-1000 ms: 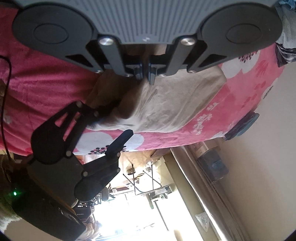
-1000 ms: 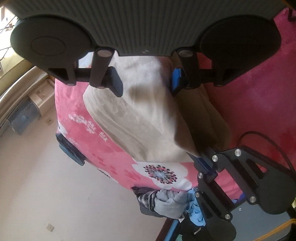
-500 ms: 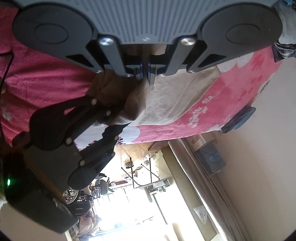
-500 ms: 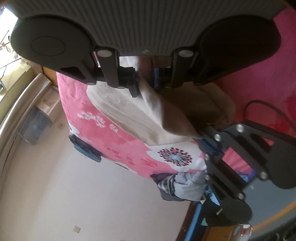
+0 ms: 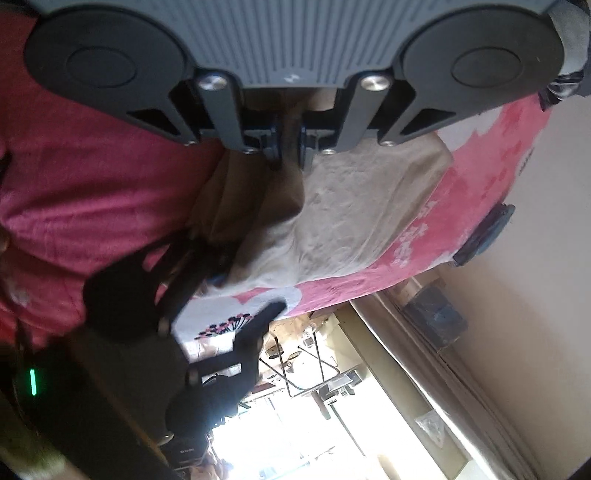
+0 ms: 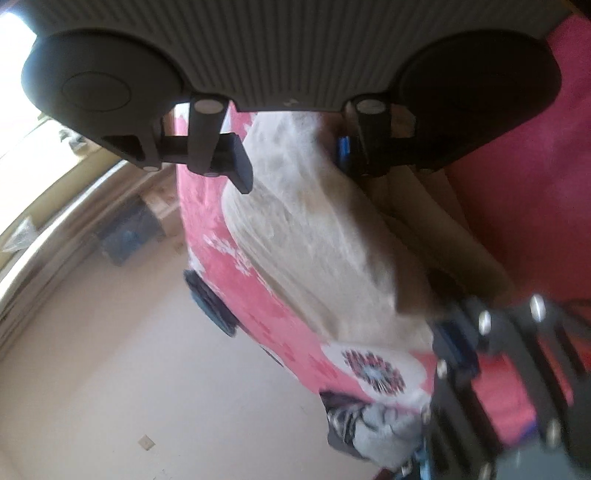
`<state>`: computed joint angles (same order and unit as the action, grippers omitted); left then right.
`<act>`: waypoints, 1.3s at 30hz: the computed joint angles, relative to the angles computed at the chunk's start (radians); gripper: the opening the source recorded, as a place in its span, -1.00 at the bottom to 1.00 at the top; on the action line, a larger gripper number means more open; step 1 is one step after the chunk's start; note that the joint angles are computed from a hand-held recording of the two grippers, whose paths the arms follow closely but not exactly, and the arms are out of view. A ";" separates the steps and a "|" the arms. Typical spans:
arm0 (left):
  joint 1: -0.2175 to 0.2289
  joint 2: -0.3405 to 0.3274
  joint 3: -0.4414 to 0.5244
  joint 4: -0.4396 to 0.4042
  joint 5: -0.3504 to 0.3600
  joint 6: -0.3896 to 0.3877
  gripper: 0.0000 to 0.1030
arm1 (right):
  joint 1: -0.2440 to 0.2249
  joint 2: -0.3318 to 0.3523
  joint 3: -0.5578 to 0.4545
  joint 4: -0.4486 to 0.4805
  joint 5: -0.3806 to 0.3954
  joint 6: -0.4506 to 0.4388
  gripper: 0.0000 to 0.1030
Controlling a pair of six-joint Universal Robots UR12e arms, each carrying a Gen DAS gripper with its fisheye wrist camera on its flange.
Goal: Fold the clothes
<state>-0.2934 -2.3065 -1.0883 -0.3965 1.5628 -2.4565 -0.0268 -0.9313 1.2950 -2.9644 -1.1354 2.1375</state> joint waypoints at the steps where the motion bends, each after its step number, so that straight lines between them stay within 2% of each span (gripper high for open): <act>1: -0.001 0.000 -0.001 0.005 0.006 -0.001 -0.67 | -0.012 -0.009 -0.007 0.049 0.042 -0.004 0.08; 3: -0.002 -0.002 -0.003 0.015 0.017 -0.007 -0.67 | -0.036 -0.027 -0.019 0.145 0.133 -0.032 0.16; 5: -0.005 -0.003 -0.006 0.027 0.029 0.003 -0.66 | -0.060 -0.041 -0.025 0.214 0.244 -0.098 0.21; 8: -0.009 -0.002 -0.013 0.045 0.047 0.027 -0.58 | -0.085 -0.044 -0.071 0.367 0.391 -0.122 0.22; 12: -0.008 0.006 -0.020 0.044 0.068 0.017 -0.56 | -0.083 0.009 -0.212 0.608 0.481 0.037 0.20; 13: -0.009 0.008 -0.023 0.044 0.074 0.013 -0.56 | -0.081 0.023 -0.241 0.664 0.495 0.042 0.17; 15: -0.008 0.014 -0.029 0.044 0.079 0.006 -0.55 | -0.073 0.032 -0.264 0.753 0.491 -0.033 0.07; 16: -0.007 0.015 -0.030 0.042 0.080 0.000 -0.55 | -0.069 0.033 -0.268 0.795 0.482 -0.081 -0.11; 17: -0.006 0.016 -0.031 0.041 0.082 -0.005 -0.59 | -0.064 0.034 -0.273 0.836 0.472 -0.128 -0.51; 18: -0.005 0.017 -0.031 0.039 0.083 -0.011 -0.62 | -0.060 0.035 -0.278 0.873 0.462 -0.172 -0.77; 19: -0.004 0.018 -0.032 0.037 0.085 -0.017 -0.63 | -0.058 0.030 -0.271 0.884 0.458 -0.210 -0.93; 21: -0.002 0.018 -0.030 0.027 0.081 -0.036 -0.64 | -0.066 0.010 -0.236 0.889 0.512 -0.295 -0.95; 23: 0.002 0.017 -0.022 0.006 0.069 -0.066 -0.64 | -0.072 -0.007 -0.216 0.916 0.526 -0.387 -1.00; 24: 0.004 0.016 -0.017 -0.007 0.060 -0.079 -0.64 | -0.072 -0.013 -0.206 0.922 0.510 -0.440 -1.00; 29: 0.019 0.031 -0.017 -0.063 0.003 -0.100 -0.50 | -0.061 -0.038 -0.129 0.803 0.380 -0.634 -1.00; 31: 0.030 0.049 -0.030 -0.092 -0.033 -0.125 -0.48 | -0.059 -0.044 -0.111 0.759 0.356 -0.652 -1.00; 35: 0.060 0.084 -0.040 -0.152 -0.147 -0.231 -0.44 | -0.058 -0.039 -0.149 0.841 0.347 -0.632 -0.99; 36: 0.067 0.089 -0.042 -0.149 -0.170 -0.268 -0.35 | -0.058 -0.036 -0.162 0.871 0.348 -0.638 -0.99; 39: 0.075 0.085 -0.034 -0.127 -0.192 -0.348 -0.27 | -0.063 -0.031 -0.201 0.988 0.365 -0.645 -0.96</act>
<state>-0.2188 -2.2220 -1.1220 -0.5235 1.3706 -2.8045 -0.0897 -0.9627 1.0936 -1.9762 -0.7708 1.4930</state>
